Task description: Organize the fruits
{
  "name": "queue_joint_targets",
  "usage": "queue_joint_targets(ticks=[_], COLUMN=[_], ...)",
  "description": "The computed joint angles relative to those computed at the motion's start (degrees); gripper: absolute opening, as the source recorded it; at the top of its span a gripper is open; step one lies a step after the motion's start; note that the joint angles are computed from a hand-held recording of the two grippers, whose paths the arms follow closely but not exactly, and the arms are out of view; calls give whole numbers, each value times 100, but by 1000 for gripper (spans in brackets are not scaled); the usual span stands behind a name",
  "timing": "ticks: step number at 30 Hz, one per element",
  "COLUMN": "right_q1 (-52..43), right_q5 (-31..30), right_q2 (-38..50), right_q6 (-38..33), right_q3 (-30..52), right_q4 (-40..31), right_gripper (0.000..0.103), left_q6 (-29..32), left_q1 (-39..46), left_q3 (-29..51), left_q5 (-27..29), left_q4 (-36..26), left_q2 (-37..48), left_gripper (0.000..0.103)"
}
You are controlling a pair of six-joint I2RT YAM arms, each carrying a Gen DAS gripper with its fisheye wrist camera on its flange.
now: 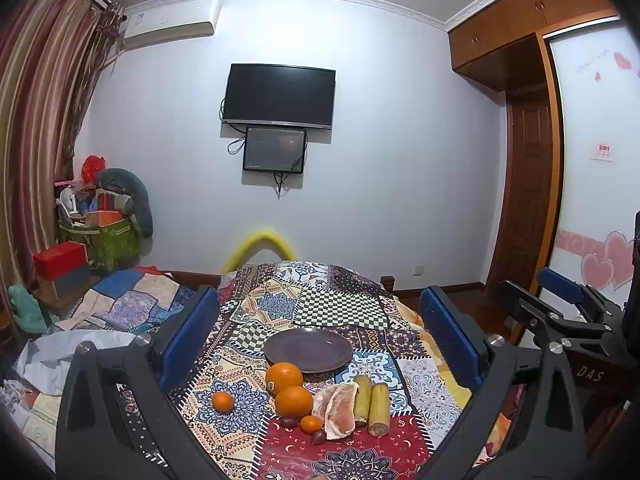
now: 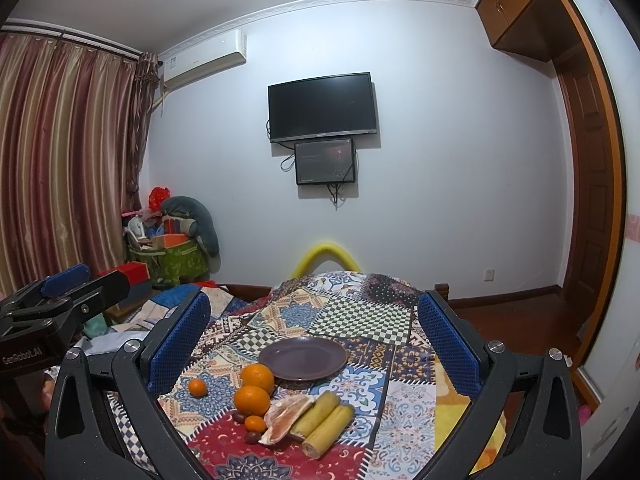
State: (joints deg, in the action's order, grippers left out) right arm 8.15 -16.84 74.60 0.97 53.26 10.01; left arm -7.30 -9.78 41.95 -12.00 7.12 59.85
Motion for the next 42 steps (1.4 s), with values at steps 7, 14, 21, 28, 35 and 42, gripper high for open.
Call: queue_joint_targets(ticks=[7,14,21,28,35,42], right_q1=[9,16,-34,-93,-55,-30], right_q5=[8,138,380,544,688,424], right_q2=[14,272,949,1991,2726,3308], right_q6=[-4,-106,-268,-659,-1082,-1162], right_q3=[23,100,362,907,1264,1652], right_q4=[-41,-79,-315,-927,-1474,-1870], right_gripper=[103,103,103,103,103,103], left_q6=[-1,-10,-75,-155,-200,-323], left_q1=[28,230,626,1159,1505,1909], left_q3=[37,114,228,398,497,734], left_q5=[27,291,578,899,980,1267], left_q4=[-23,-65,-112,-109,-99,-173], left_q2=[31,291,874,1766,2589,3467], left_gripper=[101,101,101,101,99,92])
